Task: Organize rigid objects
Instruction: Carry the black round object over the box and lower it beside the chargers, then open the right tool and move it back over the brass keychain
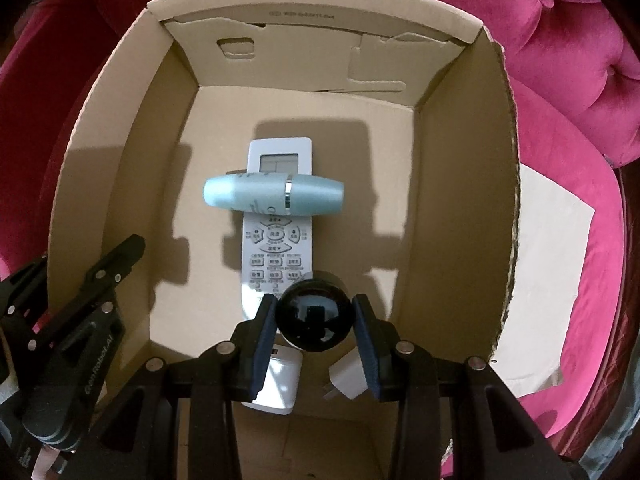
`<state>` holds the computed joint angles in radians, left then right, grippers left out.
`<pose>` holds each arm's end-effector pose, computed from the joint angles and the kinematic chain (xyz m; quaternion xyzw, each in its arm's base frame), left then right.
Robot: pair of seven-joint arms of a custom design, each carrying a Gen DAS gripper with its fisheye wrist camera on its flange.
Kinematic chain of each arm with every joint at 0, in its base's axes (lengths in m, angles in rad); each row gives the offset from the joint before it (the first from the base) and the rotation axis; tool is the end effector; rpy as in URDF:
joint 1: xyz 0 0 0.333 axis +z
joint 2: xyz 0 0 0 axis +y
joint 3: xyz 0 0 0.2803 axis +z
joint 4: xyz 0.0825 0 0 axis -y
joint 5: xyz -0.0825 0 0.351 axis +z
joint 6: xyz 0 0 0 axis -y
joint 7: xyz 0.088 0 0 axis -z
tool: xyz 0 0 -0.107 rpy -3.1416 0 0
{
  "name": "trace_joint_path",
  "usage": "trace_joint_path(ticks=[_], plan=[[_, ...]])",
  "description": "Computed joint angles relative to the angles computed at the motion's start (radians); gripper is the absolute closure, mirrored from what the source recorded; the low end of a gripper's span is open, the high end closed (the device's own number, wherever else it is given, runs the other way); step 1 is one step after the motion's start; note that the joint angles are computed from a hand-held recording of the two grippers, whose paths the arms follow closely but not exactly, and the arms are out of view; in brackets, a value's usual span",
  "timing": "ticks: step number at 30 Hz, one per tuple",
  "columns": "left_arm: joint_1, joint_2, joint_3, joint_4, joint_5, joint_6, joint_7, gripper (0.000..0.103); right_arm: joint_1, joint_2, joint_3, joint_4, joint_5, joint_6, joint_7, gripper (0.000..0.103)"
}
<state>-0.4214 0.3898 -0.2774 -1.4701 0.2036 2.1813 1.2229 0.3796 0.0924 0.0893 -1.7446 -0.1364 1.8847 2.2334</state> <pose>0.5264 -0.3961 0.4743 -0.5435 0.8215 -0.1508 0.0842 0.5061 0.2433 0.4899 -0.6487 0.7582 -0.0650 0.0101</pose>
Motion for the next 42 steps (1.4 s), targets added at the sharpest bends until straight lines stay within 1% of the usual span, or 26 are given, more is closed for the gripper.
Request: trace_joint_path(ticks=[4,5,10,16,18,23,26,30,32,34,35,36,39,42], plan=[[0.001,0.001,0.001,0.002,0.000,0.000,0.001,0.088,-0.001,-0.001,0.000,-0.010,0.006,0.009,-0.002,0.061],[0.001,0.002,0.001,0.002,0.000,0.000,0.001,0.088,-0.001,-0.002,0.000,-0.012,0.006,0.012,-0.003,0.059],[0.000,0.003,0.001,0.006,0.001,-0.003,0.001,0.088,-0.003,-0.008,0.000,-0.016,0.007,0.027,0.001,0.054],[-0.001,0.004,0.001,0.008,0.002,-0.005,0.002,0.088,0.003,0.001,0.003,0.017,-0.008,0.019,0.002,0.043],[-0.002,0.004,0.002,0.008,0.004,-0.005,0.002,0.088,0.004,0.002,0.002,0.026,-0.015,0.016,0.005,0.037],[-0.003,0.005,0.002,0.008,0.005,-0.004,0.000,0.088,0.000,-0.001,-0.003,0.043,-0.013,0.011,0.009,0.033],[-0.004,0.005,0.001,0.008,0.006,-0.005,0.000,0.088,-0.003,-0.016,-0.003,0.041,-0.016,0.013,0.008,0.032],[-0.004,0.006,0.001,0.009,0.005,-0.005,-0.001,0.088,-0.009,-0.042,-0.001,0.029,-0.039,0.016,0.008,0.028],[-0.005,0.006,0.001,0.010,0.007,-0.006,-0.001,0.088,-0.015,-0.056,-0.001,0.024,-0.043,0.016,0.011,0.027],[-0.006,0.006,0.001,0.011,0.007,-0.007,-0.002,0.088,-0.020,-0.065,0.000,0.025,-0.051,0.012,0.013,0.025],[-0.006,0.006,0.001,0.010,0.008,-0.006,-0.001,0.088,-0.023,-0.070,0.000,0.024,-0.056,0.012,0.015,0.021],[-0.006,0.005,0.001,0.010,0.008,-0.006,-0.001,0.088,-0.026,-0.076,0.000,0.023,-0.063,0.012,0.019,0.020],[-0.006,0.005,0.001,0.009,0.007,-0.005,-0.002,0.088,-0.037,-0.093,0.000,0.013,-0.044,0.024,0.013,0.019],[-0.004,0.004,0.001,0.007,0.006,-0.004,0.001,0.088,-0.044,-0.109,0.004,0.009,-0.050,0.023,0.010,0.014]])
